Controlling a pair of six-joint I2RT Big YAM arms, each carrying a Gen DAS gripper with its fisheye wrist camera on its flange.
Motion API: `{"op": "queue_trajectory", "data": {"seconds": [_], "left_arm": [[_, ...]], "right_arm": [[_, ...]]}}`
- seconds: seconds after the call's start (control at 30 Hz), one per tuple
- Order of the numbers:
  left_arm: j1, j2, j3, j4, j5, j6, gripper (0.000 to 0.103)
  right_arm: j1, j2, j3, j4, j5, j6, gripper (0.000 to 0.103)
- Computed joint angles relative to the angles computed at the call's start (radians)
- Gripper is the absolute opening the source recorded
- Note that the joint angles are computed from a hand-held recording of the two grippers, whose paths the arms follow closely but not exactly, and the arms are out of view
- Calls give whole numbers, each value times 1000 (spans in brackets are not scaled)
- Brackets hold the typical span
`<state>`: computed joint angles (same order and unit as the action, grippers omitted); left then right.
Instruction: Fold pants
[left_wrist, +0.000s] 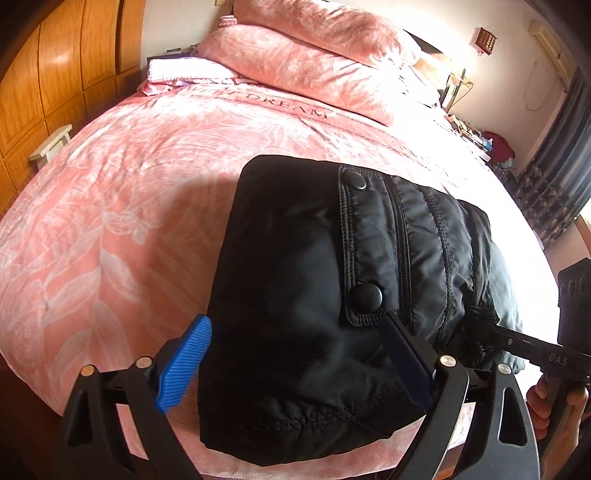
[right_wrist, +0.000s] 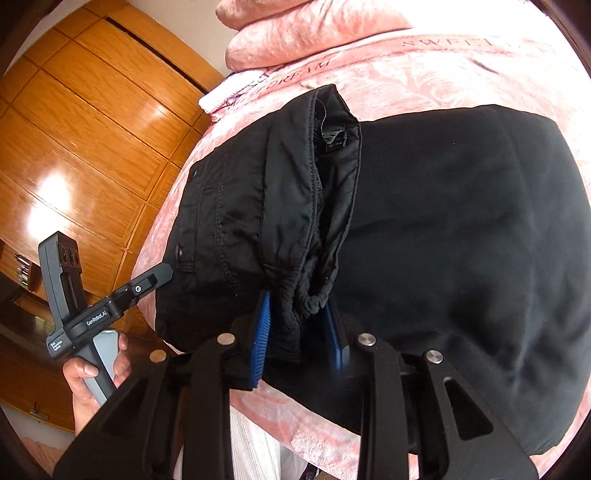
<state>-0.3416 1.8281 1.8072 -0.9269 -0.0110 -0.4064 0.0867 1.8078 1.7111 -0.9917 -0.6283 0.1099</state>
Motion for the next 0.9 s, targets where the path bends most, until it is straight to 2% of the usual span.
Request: {"op": "queue_trajectory", "data": {"seconds": [0.17, 0.3, 0.5, 0.53, 0.57, 0.67, 0.73, 0.8, 0.87, 0.9], "left_arm": [[5, -2, 3, 2, 11, -33, 93], [1, -1, 11, -4, 1, -33, 93], [-8, 5, 25, -7, 8, -29, 93], [-11, 7, 29, -7, 10, -26, 93], [-15, 11, 34, -8, 8, -20, 93], [-25, 23, 55, -18, -1, -2, 93], [-30, 26, 62, -18, -2, 6, 93], [-32, 31, 72, -25, -7, 11, 93], [-34, 32, 75, -28, -11, 12, 93], [-33, 32, 75, -30, -11, 12, 93]], "right_arm": [[-3, 15, 18, -6, -13, 6, 27], [-13, 7, 22, -8, -39, 2, 25], [-43, -38, 16, -12, -69, -35, 18], [-46, -45, 13, -13, -67, -45, 13], [-47, -53, 7, -12, -59, -52, 4], [-51, -72, -6, -5, -36, -66, 4], [-47, -63, 10, -41, -3, -105, 6], [-34, -55, 28, -79, 72, -122, 16], [-26, -56, 25, -92, 149, -146, 52], [-20, -62, 11, -74, 168, -130, 55]]}}
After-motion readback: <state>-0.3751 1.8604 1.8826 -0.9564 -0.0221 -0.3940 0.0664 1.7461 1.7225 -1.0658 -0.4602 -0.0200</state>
